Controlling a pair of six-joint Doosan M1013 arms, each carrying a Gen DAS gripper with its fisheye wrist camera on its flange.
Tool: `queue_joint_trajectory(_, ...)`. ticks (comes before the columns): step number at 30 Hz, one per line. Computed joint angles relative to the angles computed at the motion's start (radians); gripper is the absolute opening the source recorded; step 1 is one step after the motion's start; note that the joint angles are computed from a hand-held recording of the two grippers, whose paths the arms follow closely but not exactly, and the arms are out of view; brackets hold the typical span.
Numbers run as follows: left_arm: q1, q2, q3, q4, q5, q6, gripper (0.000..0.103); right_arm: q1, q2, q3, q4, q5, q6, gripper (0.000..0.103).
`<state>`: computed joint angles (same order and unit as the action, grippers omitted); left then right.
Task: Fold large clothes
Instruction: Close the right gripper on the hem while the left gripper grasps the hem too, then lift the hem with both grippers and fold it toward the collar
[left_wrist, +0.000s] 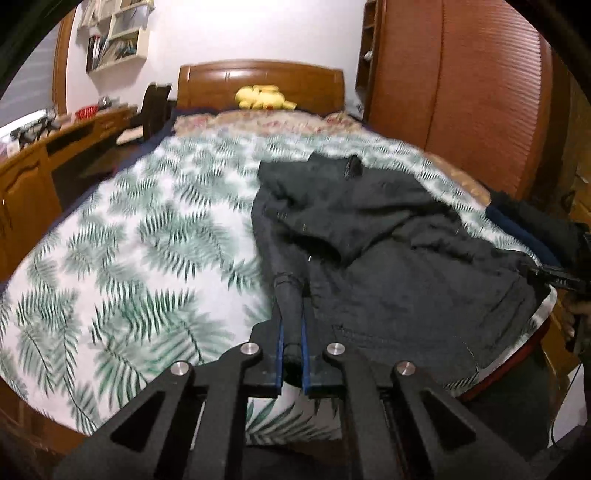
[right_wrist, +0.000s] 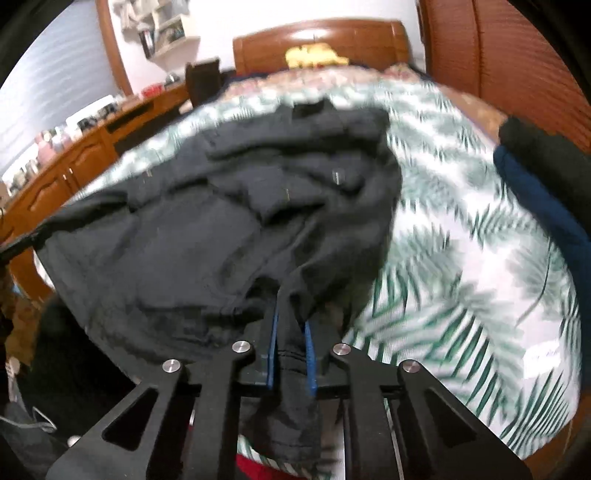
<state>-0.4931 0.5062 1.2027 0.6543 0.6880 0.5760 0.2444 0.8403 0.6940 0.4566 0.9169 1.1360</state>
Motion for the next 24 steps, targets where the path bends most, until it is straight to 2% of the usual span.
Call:
queue_joint_trajectory(4, -0.009, -0.011, -0.028, 0.075, -0.004, -0.029, 0.003, -0.011, -0.019, -0.014, 0.119, -0.059, -0.039, 0.007)
queue_joint_trajectory(8, -0.026, -0.037, -0.03, 0.166, -0.016, -0.074, 0.003, -0.014, -0.039, -0.022, 0.182, -0.085, -0.069, 0.006)
queue_joint_trajectory(18, -0.08, -0.13, 0.029, 0.371, -0.03, -0.198, 0.003, -0.03, -0.182, 0.136, 0.312, -0.173, -0.251, 0.005)
queue_joint_trajectory(24, -0.125, -0.194, 0.086, 0.478, -0.026, -0.282, 0.003, -0.054, -0.267, 0.243, 0.509, -0.2, -0.422, 0.005)
